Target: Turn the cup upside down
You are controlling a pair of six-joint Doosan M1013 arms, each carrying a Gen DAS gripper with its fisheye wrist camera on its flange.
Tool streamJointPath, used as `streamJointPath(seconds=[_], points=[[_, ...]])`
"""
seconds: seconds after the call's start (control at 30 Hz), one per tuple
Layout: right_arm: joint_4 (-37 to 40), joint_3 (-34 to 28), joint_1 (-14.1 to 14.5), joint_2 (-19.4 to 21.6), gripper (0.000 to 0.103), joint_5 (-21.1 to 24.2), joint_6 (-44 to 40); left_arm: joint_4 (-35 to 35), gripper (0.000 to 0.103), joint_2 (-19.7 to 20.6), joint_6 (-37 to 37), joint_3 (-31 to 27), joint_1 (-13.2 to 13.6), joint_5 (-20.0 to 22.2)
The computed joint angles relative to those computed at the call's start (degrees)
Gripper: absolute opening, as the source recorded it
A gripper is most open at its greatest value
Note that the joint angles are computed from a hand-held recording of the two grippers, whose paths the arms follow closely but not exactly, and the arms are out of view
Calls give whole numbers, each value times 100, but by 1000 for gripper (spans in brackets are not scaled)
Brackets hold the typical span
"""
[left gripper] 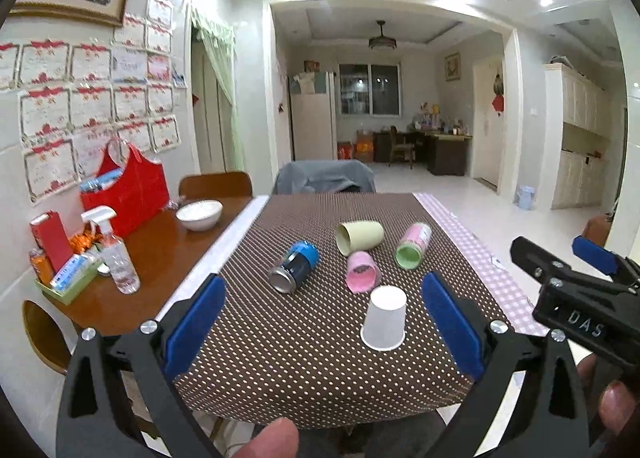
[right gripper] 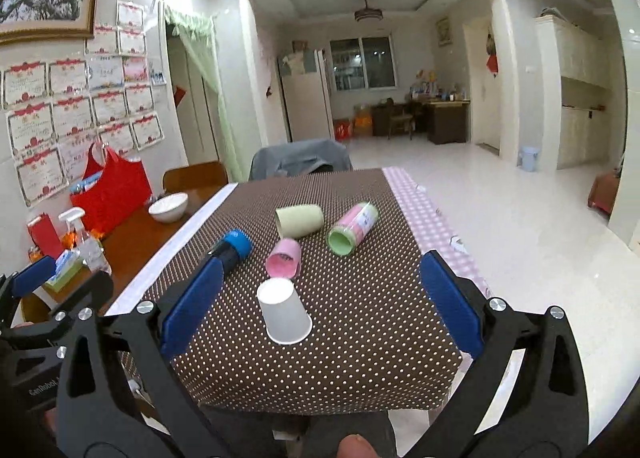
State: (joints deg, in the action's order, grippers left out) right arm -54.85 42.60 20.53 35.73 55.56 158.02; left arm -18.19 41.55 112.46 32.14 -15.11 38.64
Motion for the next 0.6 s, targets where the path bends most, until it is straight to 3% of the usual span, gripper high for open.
streamJointPath(seconds=[0.6], points=[[-429, -37, 151, -15, 97, 70, 31, -498, 97, -287, 261, 364, 96, -319]])
